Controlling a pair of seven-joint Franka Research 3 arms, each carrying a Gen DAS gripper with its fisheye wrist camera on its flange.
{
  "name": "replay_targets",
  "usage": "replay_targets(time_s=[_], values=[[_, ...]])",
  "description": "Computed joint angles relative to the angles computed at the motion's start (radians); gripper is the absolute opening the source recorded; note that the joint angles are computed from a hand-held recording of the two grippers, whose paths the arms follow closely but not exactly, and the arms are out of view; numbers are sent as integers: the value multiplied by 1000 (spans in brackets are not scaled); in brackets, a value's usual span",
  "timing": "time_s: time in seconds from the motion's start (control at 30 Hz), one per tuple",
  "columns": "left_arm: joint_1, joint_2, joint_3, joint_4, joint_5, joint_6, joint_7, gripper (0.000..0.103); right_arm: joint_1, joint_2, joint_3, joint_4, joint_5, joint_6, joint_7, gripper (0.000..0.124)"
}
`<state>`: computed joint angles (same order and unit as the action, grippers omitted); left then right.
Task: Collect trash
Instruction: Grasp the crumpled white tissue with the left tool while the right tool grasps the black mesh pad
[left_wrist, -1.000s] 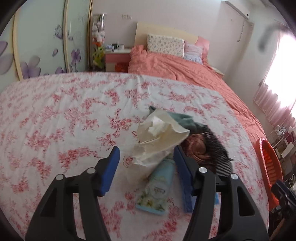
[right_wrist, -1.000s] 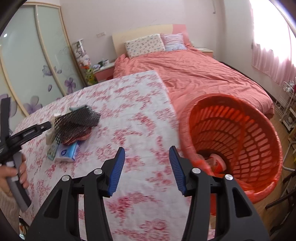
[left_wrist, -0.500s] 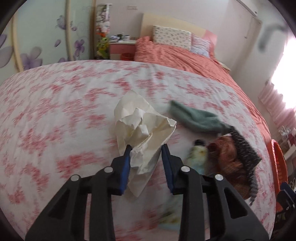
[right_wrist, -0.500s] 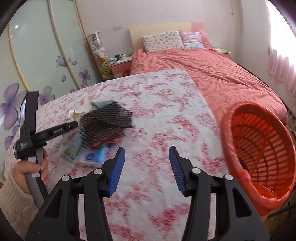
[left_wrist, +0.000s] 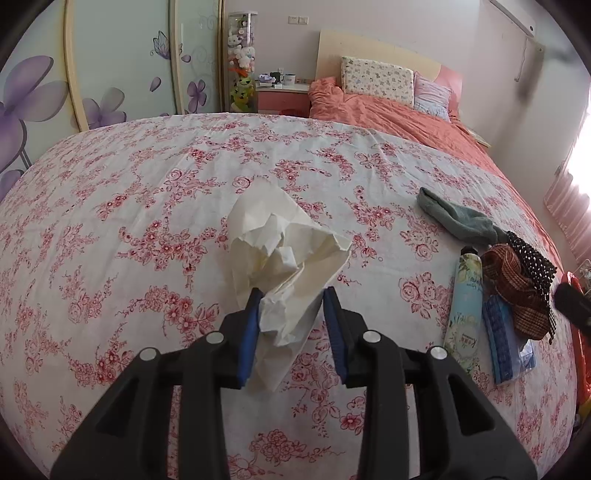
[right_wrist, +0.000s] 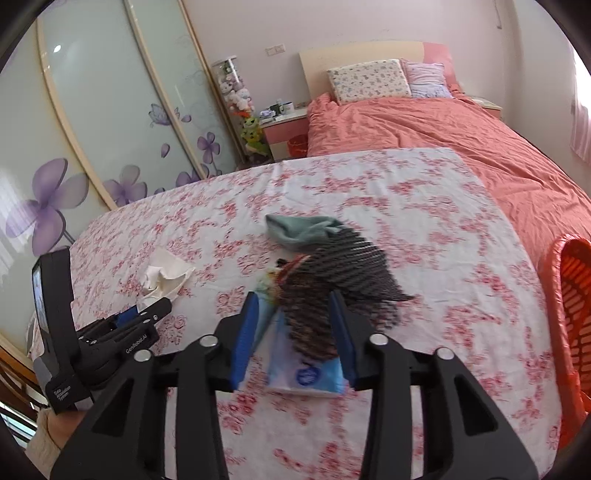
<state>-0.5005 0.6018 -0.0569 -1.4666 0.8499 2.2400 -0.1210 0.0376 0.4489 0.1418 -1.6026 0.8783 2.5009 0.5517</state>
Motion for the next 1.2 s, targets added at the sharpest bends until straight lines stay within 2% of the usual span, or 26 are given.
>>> replay_targets(time_s=[0.03, 0.07, 0.1, 0.3, 0.43, 0.53, 0.57, 0.63, 0.67, 0.7, 0.83, 0.93, 1.07, 1.2], values=[[0, -1, 0, -2, 1, 4, -3, 34, 19, 6, -7, -1, -21, 29, 17, 18], [0, -3, 1, -7, 3, 9, -6, 34, 26, 13, -12, 4, -39, 38, 31, 5], [1, 0, 1, -4, 3, 12, -7, 34, 33, 24, -18, 14, -61, 43, 52, 3], [8, -28, 3, -52, 22, 57, -43, 41, -18, 35, -12, 20, -18, 100, 81, 3], [8, -23, 3, -43, 29, 55, -45, 55, -28, 72, -52, 52, -99, 98, 170, 3], [11, -11, 2, -24, 18, 44, -33, 62, -49, 85, -51, 58, -137, 87, 190, 3], [13, -7, 1, -19, 14, 43, -31, 63, -64, 88, -42, 62, -135, 72, 181, 5], [14, -3, 3, -12, 8, 41, -26, 66, -88, 88, -26, 62, -118, 55, 156, 24], [13, 2, 4, -5, 6, 37, -22, 67, -95, 88, -20, 64, -109, 53, 144, 46], [13, 4, 5, -2, 5, 34, -18, 69, -103, 88, -11, 65, -93, 54, 124, 57], [11, 12, 10, 15, 4, 20, -3, 73, -111, 101, 5, 90, -64, 30, 74, 60], [11, 19, 13, 29, 3, 15, 9, 73, -84, 123, -1, 114, -83, 48, 62, 60], [16, 39, 16, 56, -3, 16, 31, 73, -45, 175, -26, 175, -153, 56, 130, 60], [23, 51, 19, 71, -18, 35, 48, 71, -41, 205, -26, 212, -205, 46, 176, 56]])
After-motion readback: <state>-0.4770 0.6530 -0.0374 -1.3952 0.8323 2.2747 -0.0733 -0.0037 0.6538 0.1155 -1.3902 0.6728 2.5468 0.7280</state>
